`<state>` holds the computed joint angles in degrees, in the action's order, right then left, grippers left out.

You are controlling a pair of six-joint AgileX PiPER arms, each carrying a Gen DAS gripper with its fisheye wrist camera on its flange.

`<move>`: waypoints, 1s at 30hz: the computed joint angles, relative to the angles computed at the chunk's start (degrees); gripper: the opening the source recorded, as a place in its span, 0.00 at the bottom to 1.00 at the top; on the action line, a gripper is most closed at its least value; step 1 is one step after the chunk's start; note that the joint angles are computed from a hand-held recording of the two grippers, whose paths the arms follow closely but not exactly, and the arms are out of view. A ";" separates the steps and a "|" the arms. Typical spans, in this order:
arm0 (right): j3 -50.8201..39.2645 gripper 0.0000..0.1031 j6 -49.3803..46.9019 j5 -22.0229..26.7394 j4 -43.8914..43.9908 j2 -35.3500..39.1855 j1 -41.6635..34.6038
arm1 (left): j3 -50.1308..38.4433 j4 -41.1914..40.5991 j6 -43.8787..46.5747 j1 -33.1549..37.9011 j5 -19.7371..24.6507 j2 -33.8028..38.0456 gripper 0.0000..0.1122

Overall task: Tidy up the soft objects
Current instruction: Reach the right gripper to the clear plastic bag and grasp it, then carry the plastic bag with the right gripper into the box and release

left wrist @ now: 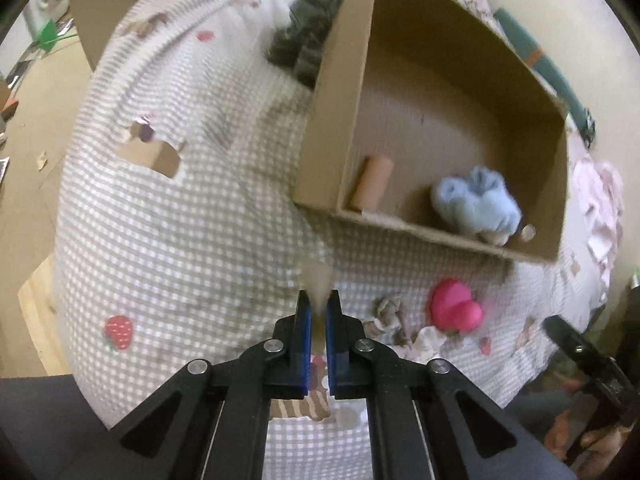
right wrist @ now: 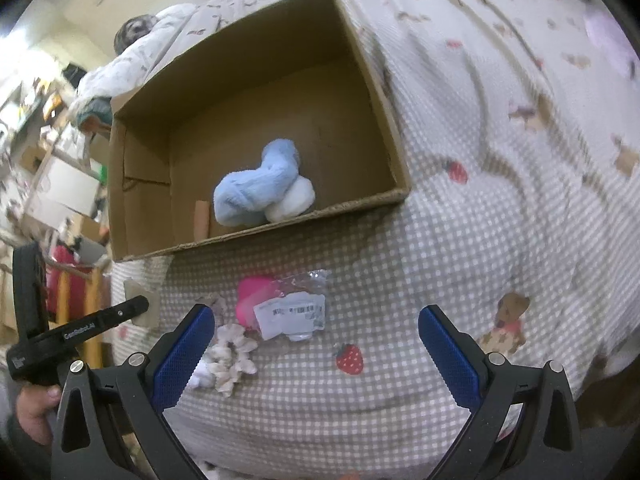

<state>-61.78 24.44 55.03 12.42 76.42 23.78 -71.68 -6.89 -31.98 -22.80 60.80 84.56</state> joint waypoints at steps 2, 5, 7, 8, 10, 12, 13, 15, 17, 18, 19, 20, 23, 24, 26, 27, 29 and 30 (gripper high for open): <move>1.43 1.00 -3.43 0.09 5.03 0.03 -3.35 | -0.42 0.12 -0.15 -0.11 0.30 -1.49 0.05; 2.61 1.00 -7.51 1.44 9.79 1.58 -6.88 | -0.92 -0.37 0.11 -0.11 1.00 -3.64 0.05; 2.59 0.97 -9.36 1.77 11.00 2.87 -6.98 | -1.54 -0.10 0.68 -0.09 1.33 -4.25 0.05; 2.38 0.89 -9.84 1.83 10.99 3.47 -6.47 | -0.39 0.27 -0.09 -1.20 0.32 -4.82 0.05; 1.05 0.81 -9.42 2.17 9.00 5.24 -4.27 | -1.66 0.23 -0.18 -1.89 1.13 -4.75 0.05; -0.53 0.78 -7.55 2.86 4.80 7.16 -0.68 | -1.73 0.90 -1.19 -3.22 0.70 -4.43 0.05; -1.54 0.78 -6.90 3.36 2.83 8.51 0.99 | -1.83 0.73 -1.02 -3.22 0.66 -4.33 0.05; -3.46 0.78 -5.19 4.10 -0.48 10.78 3.92 | -2.35 0.69 -1.32 -3.76 0.08 -3.40 0.05; -5.07 0.78 -4.43 4.40 -2.73 12.81 5.81 | -2.41 0.86 -1.31 -3.95 0.09 -3.44 0.05; -6.23 0.78 -3.87 4.61 -3.98 14.01 6.77 | -2.38 0.80 -1.11 -3.94 -0.02 -3.35 0.05; -7.20 0.78 -3.40 4.71 -5.21 14.96 7.55 | -2.37 0.79 -0.97 -3.96 -0.14 -3.25 0.05; -8.11 0.76 -3.05 4.85 -6.40 15.83 8.25 | -2.35 0.98 -1.00 -3.99 -0.19 -3.14 0.05; -9.60 0.57 -3.42 5.60 -7.34 17.63 9.49 | -2.15 1.13 -1.09 -3.60 -0.33 -2.96 0.05; -9.60 0.47 -3.81 5.68 -7.07 17.67 9.54 | -2.05 1.03 -1.06 -3.37 -0.41 -2.98 0.05; -9.84 0.34 -3.57 5.70 -7.22 17.64 10.41 | -1.93 1.03 -1.04 -3.17 -0.48 -2.97 0.05; -9.53 0.27 -3.63 5.48 -7.62 17.28 10.40 | -1.92 1.22 -1.09 -3.28 -0.48 -2.92 0.05; -8.48 0.27 -1.50 4.86 -8.29 15.91 12.02 | -1.95 1.76 -1.05 -3.78 -0.48 -2.66 0.05; -7.68 0.27 -1.66 4.53 -7.35 14.78 11.73 | -2.01 2.09 -0.99 -4.02 -0.41 -2.46 0.05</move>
<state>-69.46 22.78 59.56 5.07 91.20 35.51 -73.69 -4.80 -32.97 -26.82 60.38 82.10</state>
